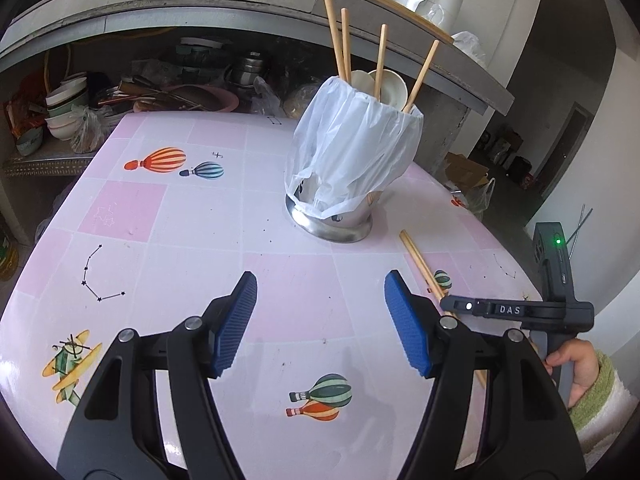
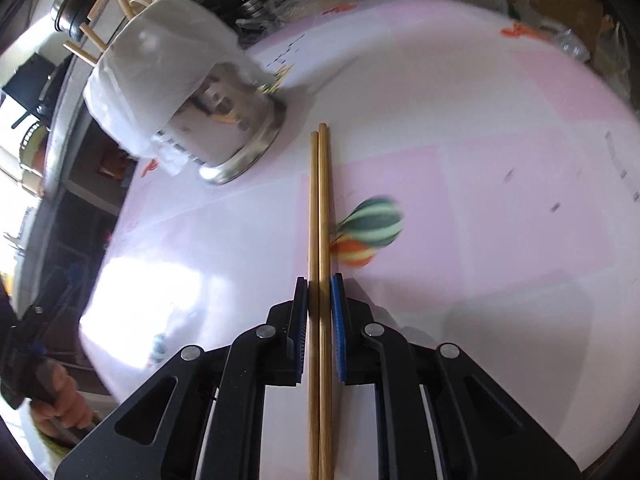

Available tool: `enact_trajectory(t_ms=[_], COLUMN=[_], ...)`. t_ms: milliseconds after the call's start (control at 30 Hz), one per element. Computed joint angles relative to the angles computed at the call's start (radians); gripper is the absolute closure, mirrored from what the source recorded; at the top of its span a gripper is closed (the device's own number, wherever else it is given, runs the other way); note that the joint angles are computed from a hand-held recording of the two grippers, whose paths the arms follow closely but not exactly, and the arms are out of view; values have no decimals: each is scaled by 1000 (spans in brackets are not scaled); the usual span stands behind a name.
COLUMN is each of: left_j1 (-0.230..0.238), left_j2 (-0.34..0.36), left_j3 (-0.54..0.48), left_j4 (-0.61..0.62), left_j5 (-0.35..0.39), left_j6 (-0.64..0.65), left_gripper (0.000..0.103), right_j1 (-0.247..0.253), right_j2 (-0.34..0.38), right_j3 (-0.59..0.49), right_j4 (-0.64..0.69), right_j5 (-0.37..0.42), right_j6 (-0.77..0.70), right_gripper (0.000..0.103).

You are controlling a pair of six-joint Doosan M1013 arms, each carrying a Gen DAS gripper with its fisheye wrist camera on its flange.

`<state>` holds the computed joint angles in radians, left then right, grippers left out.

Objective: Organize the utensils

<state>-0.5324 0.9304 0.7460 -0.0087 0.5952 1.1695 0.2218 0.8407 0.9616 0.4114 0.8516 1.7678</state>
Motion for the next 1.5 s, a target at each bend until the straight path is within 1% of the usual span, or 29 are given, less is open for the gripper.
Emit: enact_trajectory(t_ms=[167, 367, 467, 567, 667, 733, 800, 833, 1000, 1100, 1200, 1300, 1500], left_j1=[-4, -10, -12, -14, -18, -21, -23, -24, -28, -29, -28, -28, -26], left_j2=[5, 15, 21, 30, 42, 50, 57, 61, 70, 78, 80, 82, 81], left_j3=[-12, -34, -44, -60, -82, -97, -109, -116, -134, -147, -151, -154, -152], left_j4=[7, 4, 1, -2, -1, 1, 3, 1, -6, -6, -12, -13, -18], left_j5=[21, 43, 54, 69, 89, 101, 110, 116, 130, 139, 141, 145, 141], left_j6=[-4, 9, 12, 15, 25, 30, 33, 37, 50, 54, 56, 55, 57], left_gripper=[40, 40, 40, 40, 40, 40, 40, 40, 40, 40, 40, 40, 40], right_j1=[12, 6, 3, 8, 15, 20, 29, 30, 26, 29, 27, 31, 45], right_j2=[15, 22, 13, 6, 13, 11, 6, 5, 6, 8, 1, 2, 15], right_j3=[-13, -16, -6, 0, -13, -13, -13, -11, -8, -14, -5, -12, -38], right_j4=[124, 211, 213, 168, 121, 98, 26, 13, 17, 7, 30, 27, -20], right_j5=[32, 53, 44, 29, 37, 27, 17, 15, 12, 8, -3, -4, 20], right_j6=[-65, -93, -101, -99, -97, -105, -87, -85, -99, -97, -119, -137, -141], right_gripper=[91, 89, 89, 89, 89, 90, 90, 91, 96, 95, 95, 94, 94])
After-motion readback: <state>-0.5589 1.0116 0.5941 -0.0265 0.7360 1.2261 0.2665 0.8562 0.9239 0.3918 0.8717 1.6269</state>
